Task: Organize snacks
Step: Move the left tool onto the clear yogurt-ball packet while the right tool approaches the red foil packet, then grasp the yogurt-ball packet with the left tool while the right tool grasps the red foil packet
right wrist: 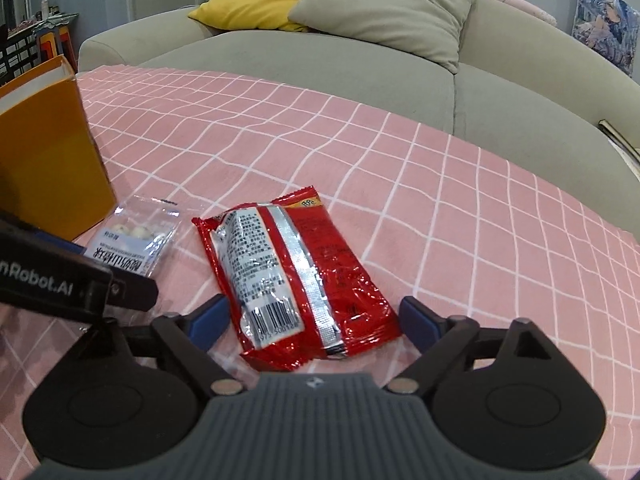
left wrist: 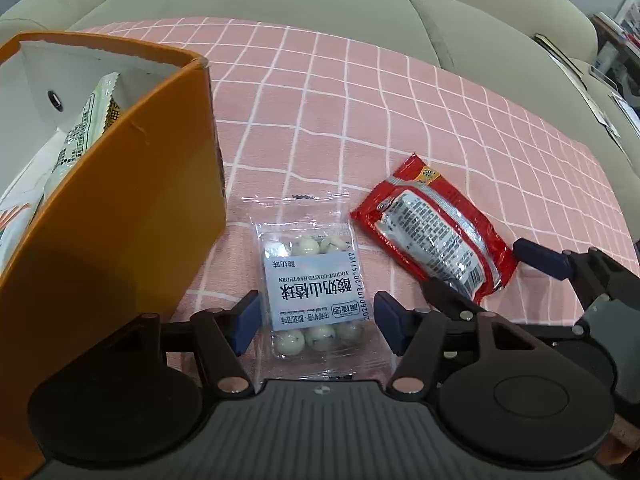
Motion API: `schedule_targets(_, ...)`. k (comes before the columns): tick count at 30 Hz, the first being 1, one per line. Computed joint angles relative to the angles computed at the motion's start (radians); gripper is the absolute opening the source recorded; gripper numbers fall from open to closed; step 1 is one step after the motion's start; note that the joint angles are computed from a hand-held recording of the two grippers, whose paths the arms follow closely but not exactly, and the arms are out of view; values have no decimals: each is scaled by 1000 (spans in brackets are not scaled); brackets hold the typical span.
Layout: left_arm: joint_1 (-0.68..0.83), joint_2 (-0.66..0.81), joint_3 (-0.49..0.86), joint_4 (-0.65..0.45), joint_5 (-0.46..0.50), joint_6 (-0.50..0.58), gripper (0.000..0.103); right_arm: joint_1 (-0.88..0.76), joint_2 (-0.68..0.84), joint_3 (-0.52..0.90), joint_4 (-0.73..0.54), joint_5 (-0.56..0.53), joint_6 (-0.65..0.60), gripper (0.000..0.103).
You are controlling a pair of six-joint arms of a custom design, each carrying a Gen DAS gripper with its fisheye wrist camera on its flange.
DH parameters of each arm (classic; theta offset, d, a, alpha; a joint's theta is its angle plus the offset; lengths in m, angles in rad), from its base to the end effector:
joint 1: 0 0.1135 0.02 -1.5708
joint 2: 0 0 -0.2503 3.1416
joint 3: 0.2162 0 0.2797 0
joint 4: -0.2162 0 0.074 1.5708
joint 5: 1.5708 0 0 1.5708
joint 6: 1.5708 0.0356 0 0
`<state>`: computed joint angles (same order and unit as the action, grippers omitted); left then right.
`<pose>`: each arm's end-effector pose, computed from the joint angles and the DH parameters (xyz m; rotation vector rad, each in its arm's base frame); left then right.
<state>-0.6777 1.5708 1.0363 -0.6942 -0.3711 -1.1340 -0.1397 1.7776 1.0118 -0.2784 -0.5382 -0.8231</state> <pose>0.2586 -0.1916 0.1753 -0.6810 2.5541 -0.0532 0.3615 -0.0324 0.1220 -0.9809 2.2209 0.2897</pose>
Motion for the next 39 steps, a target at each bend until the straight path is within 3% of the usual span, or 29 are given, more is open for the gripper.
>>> schedule_targets(5,3,-28,-23,3,21,18,67,-21,-84,-79,-7,24,30,78)
schedule_targets(6,-2,-36,-29,1,26,21,67,-26,-108,-96,-21,27,44,57)
schedule_targets(8,-17,-49,-40,-3,31,30,67,-23,-180,-154,-6,66,90,49)
schedule_targets(9,-28,-55,-44,-6,33,31,67,-18,-217,-175,-19,95,117,37)
schedule_targets(11,-50,-72,-57,-15,36,30,67,-23,-245,-183,-83,126,158,30)
schedule_targets(14,-89,-87,-69,-38,29,5,67,-57,-343,-276,-80,120,168,27)
schedule_targets(17,-128,-116,-99,-52,23,-38,67,-87,-435,-348,-110,98,122,2)
schedule_targets(23,-190,-175,-145,-81,10,-114,67,-130,-557,-409,-250,59,14,0)
schedule_targets(25,-194,-183,-148,-93,4,-123,67,-137,-591,-435,-237,40,-13,0)
schedule_targets(26,-197,-195,-155,-102,0,-127,67,-134,-596,-440,-217,40,-7,1)
schedule_targets(28,-197,-193,-154,-112,-7,-135,67,-140,-568,-421,-205,23,-4,16)
schedule_targets(29,-195,-193,-155,-113,-9,-135,67,-143,-550,-408,-196,12,-4,37)
schedule_targets(30,-193,-196,-156,-117,-10,-134,67,-148,-533,-404,-167,0,-9,49)
schedule_targets(32,-182,-195,-152,-117,-11,-125,67,-142,-473,-374,-113,-7,-30,53)
schedule_targets(36,-160,-179,-142,-106,-8,-105,67,-131,-372,-327,-6,-12,-85,80)
schedule_targets(39,-147,-168,-133,-101,-4,-93,67,-118,-290,-271,52,-28,-118,94)
